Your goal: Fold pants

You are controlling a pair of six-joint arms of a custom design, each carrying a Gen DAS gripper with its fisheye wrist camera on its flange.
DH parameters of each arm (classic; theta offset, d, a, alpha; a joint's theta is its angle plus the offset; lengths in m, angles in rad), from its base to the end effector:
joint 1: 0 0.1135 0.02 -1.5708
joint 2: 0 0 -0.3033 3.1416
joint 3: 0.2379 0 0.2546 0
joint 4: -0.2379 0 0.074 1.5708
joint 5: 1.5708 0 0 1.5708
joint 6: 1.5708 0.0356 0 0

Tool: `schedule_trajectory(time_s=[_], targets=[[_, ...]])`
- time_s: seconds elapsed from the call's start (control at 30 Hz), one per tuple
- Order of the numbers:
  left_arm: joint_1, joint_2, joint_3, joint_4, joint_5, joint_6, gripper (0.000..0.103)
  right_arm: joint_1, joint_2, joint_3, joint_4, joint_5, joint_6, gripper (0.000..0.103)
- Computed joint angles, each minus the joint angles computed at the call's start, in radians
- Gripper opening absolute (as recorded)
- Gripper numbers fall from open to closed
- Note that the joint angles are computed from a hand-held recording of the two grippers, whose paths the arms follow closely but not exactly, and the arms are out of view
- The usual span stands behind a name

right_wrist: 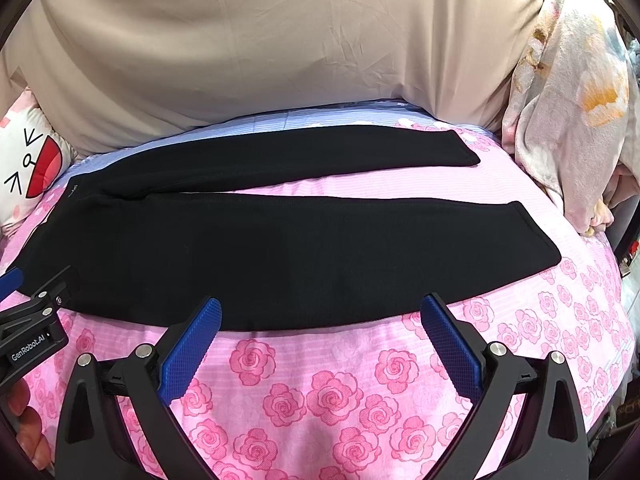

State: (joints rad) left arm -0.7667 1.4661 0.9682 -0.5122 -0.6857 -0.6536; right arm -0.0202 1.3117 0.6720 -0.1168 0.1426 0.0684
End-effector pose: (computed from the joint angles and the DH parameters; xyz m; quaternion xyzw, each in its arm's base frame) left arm 0.2233 -0.1838 0.2637 -0.0417 0.9088 0.0751 0.4082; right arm 0.2559 -0.0102 0.2321 0.0688 0.9138 -0.0559 0.3964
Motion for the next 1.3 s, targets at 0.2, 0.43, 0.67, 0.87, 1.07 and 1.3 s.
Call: schedule_trajectory(time_s=[0.2, 0.43, 0.67, 0.87, 1.07, 1.3], targets=[[0.002, 0.004, 0.002, 0.001, 0.003, 0.001, 0.098, -0.004, 0.006, 0.000, 0.001, -0.002, 0.000, 0.098], [0.008, 0.014, 0.004, 0.007, 0.008, 0.004, 0.098, 0.002, 0.033, 0.017, 0.002, 0.004, 0.002, 0.098], [0.022, 0.027, 0.008, 0.017, 0.021, 0.015, 0.098, -0.005, 0.058, 0.029, 0.003, -0.001, 0.000, 0.098], [0.035, 0.046, 0.021, 0.022, 0.032, 0.025, 0.098, -0.011, 0.086, 0.044, 0.008, -0.005, -0.003, 0.098], [0.066, 0.064, 0.033, 0.039, 0.061, 0.061, 0.098, -0.100, 0.152, 0.086, 0.008, -0.135, -0.056, 0.098], [0.212, 0.075, 0.023, 0.111, 0.213, 0.149, 0.098, -0.428, 0.500, 0.489, -0.095, -0.399, -0.146, 0.097]])
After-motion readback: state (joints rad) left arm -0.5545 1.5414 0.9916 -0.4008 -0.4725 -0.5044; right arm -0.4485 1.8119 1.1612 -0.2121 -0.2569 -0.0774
